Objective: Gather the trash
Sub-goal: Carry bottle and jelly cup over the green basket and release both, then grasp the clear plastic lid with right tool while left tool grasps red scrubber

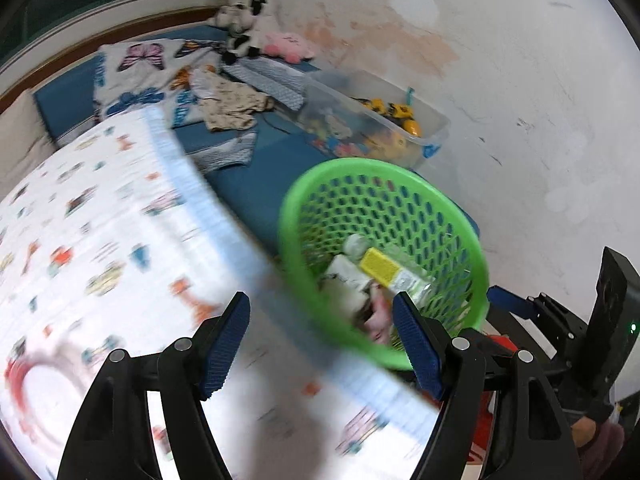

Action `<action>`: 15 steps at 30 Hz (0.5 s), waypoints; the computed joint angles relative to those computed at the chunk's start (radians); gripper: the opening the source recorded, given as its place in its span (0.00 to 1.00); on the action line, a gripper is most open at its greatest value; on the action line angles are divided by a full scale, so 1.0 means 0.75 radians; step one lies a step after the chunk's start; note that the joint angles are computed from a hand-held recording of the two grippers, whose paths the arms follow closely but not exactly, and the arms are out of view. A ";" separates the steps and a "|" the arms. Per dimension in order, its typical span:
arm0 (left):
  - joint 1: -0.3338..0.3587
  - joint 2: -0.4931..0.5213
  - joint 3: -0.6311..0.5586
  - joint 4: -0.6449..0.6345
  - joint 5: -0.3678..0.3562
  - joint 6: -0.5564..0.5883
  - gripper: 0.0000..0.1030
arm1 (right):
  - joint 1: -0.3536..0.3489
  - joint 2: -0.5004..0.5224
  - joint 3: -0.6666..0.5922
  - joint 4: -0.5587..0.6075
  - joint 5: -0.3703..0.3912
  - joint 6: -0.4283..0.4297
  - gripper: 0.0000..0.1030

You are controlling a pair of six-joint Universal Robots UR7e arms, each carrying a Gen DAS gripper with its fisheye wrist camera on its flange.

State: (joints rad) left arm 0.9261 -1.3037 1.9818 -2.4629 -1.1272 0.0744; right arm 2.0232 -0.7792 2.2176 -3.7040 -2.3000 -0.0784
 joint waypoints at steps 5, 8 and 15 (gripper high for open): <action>0.047 -0.127 0.044 0.023 0.045 -0.001 0.69 | 0.031 0.048 -0.079 0.072 0.069 -0.002 0.77; 0.074 -0.187 0.059 0.027 0.071 0.003 0.69 | 0.053 0.082 -0.139 0.130 0.096 -0.015 0.77; 0.150 -0.331 0.064 0.048 0.115 -0.003 0.69 | 0.096 0.176 -0.282 0.270 0.197 -0.056 0.79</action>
